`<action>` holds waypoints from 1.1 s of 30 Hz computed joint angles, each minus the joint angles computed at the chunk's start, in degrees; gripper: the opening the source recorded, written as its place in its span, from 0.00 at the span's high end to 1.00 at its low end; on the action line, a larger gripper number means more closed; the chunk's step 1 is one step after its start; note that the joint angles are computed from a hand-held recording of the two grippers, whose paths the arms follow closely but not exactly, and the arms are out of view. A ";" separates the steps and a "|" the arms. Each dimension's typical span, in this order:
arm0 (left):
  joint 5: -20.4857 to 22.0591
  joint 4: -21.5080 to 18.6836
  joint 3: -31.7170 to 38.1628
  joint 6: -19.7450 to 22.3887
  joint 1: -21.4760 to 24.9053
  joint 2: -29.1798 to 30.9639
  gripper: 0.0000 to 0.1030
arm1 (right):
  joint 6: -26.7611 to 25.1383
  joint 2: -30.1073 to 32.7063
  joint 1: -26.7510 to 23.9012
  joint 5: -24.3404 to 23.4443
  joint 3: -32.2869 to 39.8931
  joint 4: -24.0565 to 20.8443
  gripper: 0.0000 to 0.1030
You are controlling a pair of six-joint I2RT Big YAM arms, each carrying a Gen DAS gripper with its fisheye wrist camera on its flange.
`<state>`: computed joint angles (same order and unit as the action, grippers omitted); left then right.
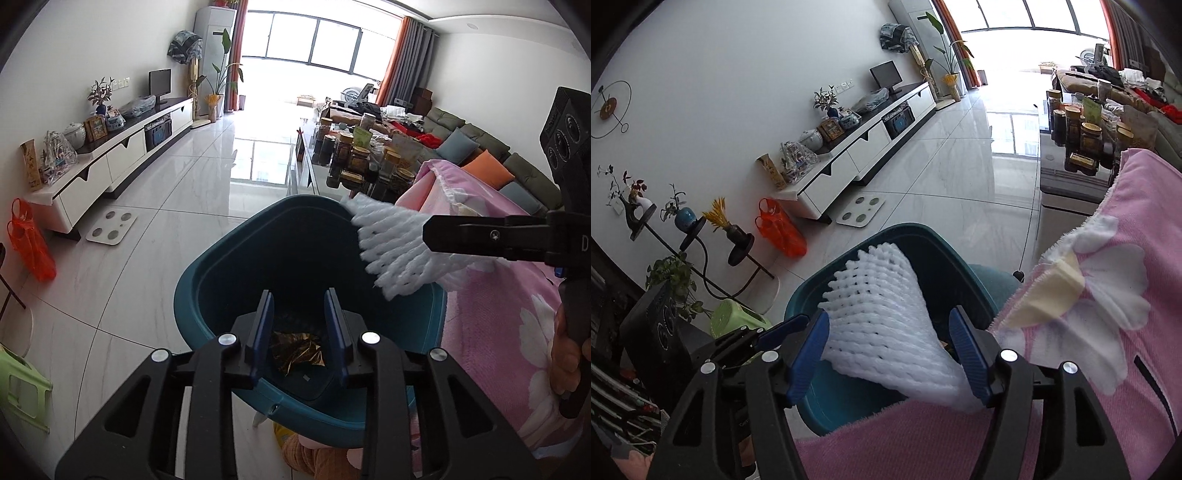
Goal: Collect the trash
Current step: 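Open the left tool dropping the foil while the right tool drops the foam net, then move both tools back over the trash on the table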
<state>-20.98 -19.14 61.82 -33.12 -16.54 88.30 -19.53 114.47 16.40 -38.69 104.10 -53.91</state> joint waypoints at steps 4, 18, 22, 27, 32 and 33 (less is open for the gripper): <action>-1.47 0.57 -0.57 -0.52 -1.09 -0.27 0.67 | 0.63 -0.70 -0.67 -1.18 -1.07 1.26 0.31; -2.57 3.60 -1.42 1.08 -4.53 -3.06 0.55 | -3.75 -9.51 -8.44 -8.00 -10.81 6.80 0.31; 0.21 6.57 -0.09 4.35 -7.65 -3.09 0.48 | -3.94 -12.97 -12.68 -9.49 -14.95 10.10 0.31; 5.77 8.48 4.58 9.37 -12.38 0.24 0.43 | -1.57 -16.11 -18.94 -9.37 -19.32 15.00 0.31; 11.51 8.63 10.78 12.10 -16.62 5.38 0.43 | 2.31 -18.11 -25.01 -7.69 -23.00 19.88 0.31; 12.74 8.41 12.53 12.43 -17.20 6.77 0.43 | 3.24 -18.61 -26.08 -7.21 -24.08 21.23 0.31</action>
